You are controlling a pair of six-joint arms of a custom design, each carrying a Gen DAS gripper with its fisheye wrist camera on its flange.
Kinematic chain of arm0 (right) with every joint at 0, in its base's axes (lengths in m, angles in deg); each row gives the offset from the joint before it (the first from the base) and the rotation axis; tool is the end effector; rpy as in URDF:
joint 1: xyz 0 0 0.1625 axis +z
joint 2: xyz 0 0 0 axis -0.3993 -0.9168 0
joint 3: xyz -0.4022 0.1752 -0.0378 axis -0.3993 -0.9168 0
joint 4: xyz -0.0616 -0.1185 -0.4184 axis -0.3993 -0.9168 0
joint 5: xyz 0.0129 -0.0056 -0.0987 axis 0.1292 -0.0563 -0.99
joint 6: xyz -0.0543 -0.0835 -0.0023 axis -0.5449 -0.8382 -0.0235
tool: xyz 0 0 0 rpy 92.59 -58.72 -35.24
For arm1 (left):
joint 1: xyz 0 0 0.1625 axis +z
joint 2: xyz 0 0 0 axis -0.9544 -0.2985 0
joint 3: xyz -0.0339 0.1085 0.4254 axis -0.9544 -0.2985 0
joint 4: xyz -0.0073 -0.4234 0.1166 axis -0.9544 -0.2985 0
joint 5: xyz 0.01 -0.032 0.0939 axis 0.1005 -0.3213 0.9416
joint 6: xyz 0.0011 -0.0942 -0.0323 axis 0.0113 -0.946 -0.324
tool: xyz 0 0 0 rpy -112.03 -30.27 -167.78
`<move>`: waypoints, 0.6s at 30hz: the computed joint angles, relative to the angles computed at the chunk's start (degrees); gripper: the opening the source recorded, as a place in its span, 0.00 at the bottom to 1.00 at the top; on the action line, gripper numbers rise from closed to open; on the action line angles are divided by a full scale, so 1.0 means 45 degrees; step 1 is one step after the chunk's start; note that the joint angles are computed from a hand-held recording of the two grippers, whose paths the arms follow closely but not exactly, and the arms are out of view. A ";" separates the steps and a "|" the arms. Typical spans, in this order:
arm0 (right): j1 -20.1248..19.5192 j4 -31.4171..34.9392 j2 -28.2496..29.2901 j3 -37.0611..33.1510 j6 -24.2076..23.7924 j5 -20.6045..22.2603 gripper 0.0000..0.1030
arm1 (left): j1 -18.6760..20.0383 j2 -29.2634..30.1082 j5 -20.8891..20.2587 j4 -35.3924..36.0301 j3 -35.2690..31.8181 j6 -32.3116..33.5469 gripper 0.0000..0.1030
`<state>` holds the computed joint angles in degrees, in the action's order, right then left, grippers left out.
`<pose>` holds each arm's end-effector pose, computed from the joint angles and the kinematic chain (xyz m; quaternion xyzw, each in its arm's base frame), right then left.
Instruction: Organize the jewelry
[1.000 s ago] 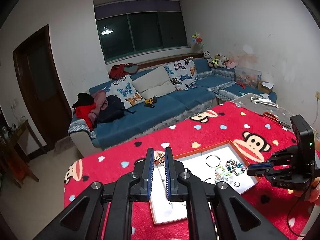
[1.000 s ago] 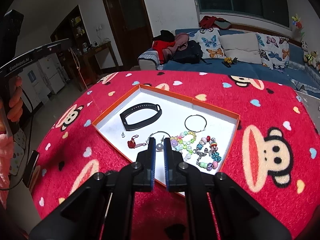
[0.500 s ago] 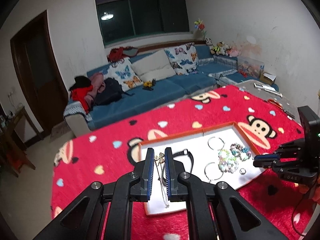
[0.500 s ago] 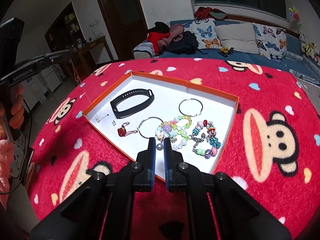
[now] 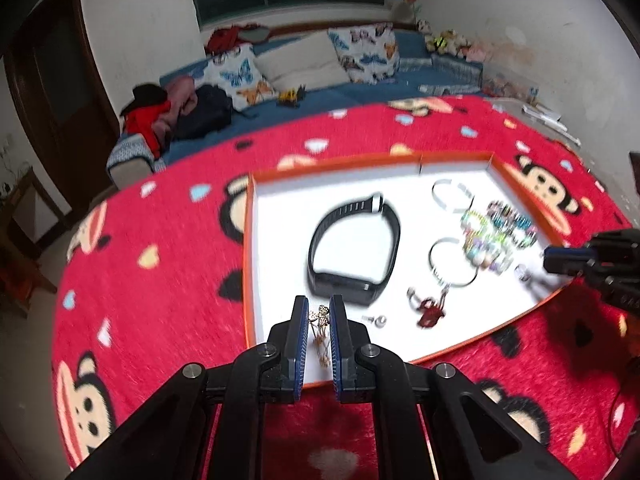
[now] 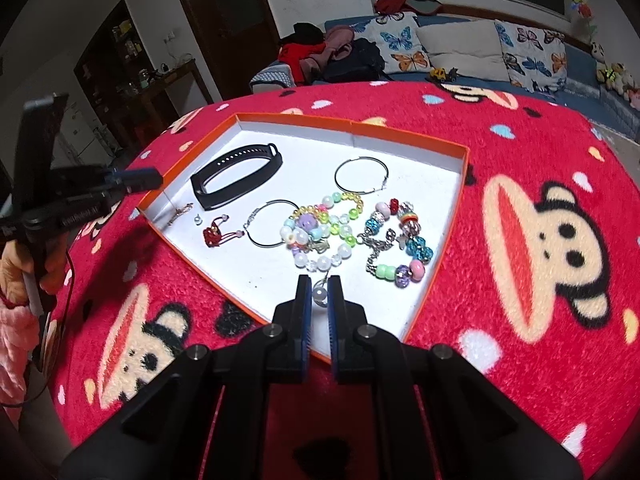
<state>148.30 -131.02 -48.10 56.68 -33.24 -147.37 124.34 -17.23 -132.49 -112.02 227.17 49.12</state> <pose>0.2690 -0.2833 0.0288 0.0496 -0.8964 0.3475 0.2705 -0.0944 -0.4192 0.2382 0.4597 0.8396 -0.1351 0.2560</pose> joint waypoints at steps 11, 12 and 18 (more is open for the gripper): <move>-0.0286 0.0114 -0.0022 0.0018 0.0250 0.0299 0.11 | 0.0614 0.0783 -0.0069 0.0603 -0.0329 -0.0573 0.13; -0.0294 0.0161 -0.0020 0.0011 0.0284 0.0274 0.11 | 0.0625 0.0835 -0.0057 0.0666 -0.0360 -0.0657 0.19; -0.0311 0.0324 -0.0161 0.0095 0.0534 0.0216 0.19 | 0.0546 0.0655 -0.0104 0.0311 -0.0218 -0.0734 0.55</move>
<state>146.91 -129.56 -48.82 57.11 -30.84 -146.39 126.80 -14.28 -132.96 -110.62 226.19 45.82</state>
